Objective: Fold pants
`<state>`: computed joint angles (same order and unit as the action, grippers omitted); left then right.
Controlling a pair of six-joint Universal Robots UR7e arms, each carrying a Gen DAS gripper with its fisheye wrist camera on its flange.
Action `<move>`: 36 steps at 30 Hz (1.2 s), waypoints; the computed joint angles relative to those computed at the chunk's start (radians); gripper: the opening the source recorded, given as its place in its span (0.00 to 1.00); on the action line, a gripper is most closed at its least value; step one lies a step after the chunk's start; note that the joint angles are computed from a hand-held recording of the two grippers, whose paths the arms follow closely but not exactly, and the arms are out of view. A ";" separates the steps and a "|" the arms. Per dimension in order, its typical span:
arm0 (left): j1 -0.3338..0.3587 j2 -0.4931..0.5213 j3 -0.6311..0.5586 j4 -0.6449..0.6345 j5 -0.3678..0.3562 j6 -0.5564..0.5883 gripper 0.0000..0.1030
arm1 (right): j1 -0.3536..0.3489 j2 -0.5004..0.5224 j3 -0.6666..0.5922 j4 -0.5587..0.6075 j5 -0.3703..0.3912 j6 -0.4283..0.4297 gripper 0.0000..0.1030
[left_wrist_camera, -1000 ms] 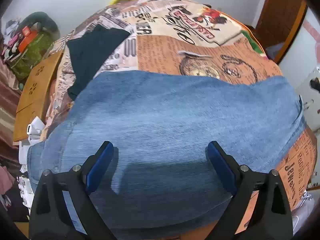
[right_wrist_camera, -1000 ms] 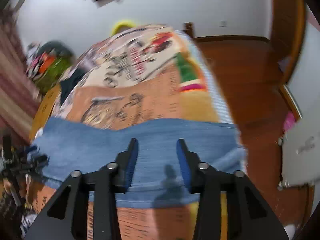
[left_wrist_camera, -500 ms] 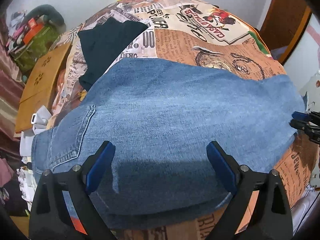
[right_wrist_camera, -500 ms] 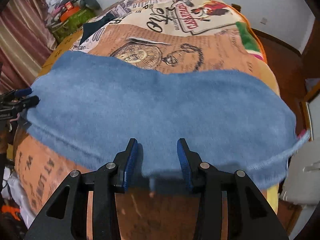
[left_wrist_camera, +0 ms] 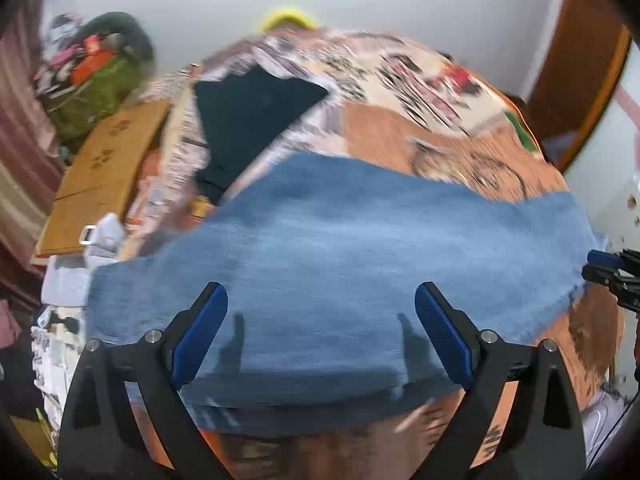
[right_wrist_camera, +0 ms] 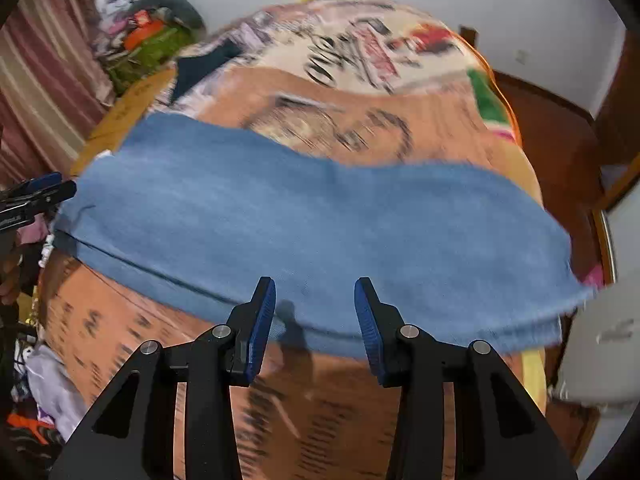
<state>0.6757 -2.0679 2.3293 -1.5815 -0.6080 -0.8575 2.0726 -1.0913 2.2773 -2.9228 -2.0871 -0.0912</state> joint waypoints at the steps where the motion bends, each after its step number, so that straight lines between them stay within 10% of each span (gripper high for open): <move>1: 0.001 -0.023 -0.011 0.030 0.016 -0.017 0.93 | 0.013 0.015 -0.017 -0.009 0.015 -0.003 0.37; 9: 0.123 -0.184 -0.113 0.206 0.126 -0.091 0.93 | 0.100 0.175 -0.178 -0.058 0.106 -0.052 0.45; 15: 0.358 -0.202 -0.143 -0.006 0.151 0.102 0.93 | 0.134 0.310 -0.330 -0.015 0.172 -0.089 0.48; 23: 0.693 -0.032 -0.163 -0.496 -0.023 0.469 0.93 | 0.139 0.489 -0.554 0.109 0.218 -0.160 0.51; 32: 0.849 0.121 -0.201 -0.662 -0.156 0.603 0.93 | 0.098 0.681 -0.809 0.290 0.214 -0.151 0.51; 36: 0.931 0.162 -0.225 -0.707 -0.309 0.629 0.71 | 0.080 0.721 -0.882 0.411 0.281 -0.118 0.49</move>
